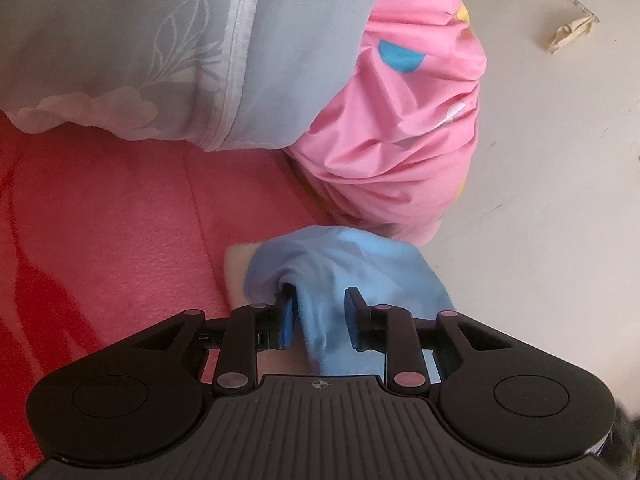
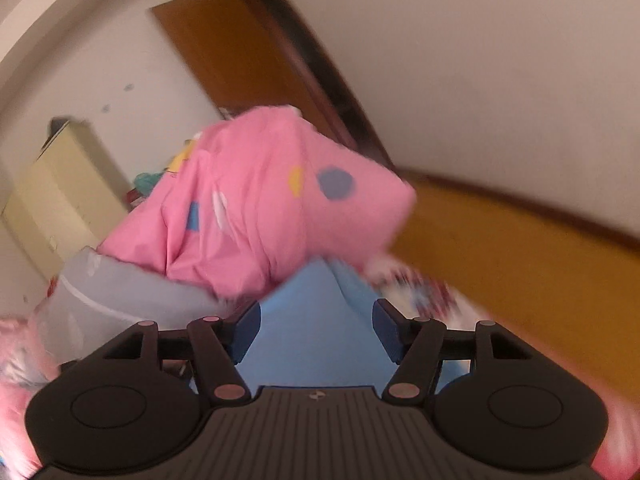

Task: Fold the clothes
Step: 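Carry the shirt and lower it onto the white folded cloth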

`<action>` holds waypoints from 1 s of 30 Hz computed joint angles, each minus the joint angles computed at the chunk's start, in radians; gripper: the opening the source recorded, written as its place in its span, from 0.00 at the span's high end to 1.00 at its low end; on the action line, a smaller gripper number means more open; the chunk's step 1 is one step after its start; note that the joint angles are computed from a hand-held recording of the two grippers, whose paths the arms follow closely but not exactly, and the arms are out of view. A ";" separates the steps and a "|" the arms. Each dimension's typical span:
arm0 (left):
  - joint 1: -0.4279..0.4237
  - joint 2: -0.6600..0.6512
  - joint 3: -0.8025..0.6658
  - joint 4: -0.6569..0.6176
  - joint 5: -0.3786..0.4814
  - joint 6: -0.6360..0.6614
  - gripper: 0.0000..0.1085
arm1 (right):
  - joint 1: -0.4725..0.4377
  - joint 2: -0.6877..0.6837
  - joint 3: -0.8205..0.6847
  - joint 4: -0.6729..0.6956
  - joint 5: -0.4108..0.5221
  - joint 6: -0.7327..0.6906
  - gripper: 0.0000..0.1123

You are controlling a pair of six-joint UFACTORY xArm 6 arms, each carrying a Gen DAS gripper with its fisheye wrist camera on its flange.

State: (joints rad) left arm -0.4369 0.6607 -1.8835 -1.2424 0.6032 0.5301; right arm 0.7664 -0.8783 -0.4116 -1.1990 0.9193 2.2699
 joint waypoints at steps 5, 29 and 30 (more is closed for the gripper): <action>-0.011 0.001 0.004 0.024 -0.019 -0.021 0.77 | 0.231 -0.103 0.071 0.089 0.218 0.250 0.42; -0.023 0.028 -0.022 0.025 -0.044 -0.017 0.78 | 0.201 -0.092 0.213 -0.125 0.169 0.703 0.93; -0.023 0.028 -0.022 0.025 -0.041 -0.016 0.78 | 0.229 -0.089 0.210 -0.126 0.198 0.722 0.93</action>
State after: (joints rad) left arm -0.4596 0.6884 -1.9058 -1.2169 0.5619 0.5137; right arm 0.9956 -0.9671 -0.2011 -1.3255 1.1169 2.9918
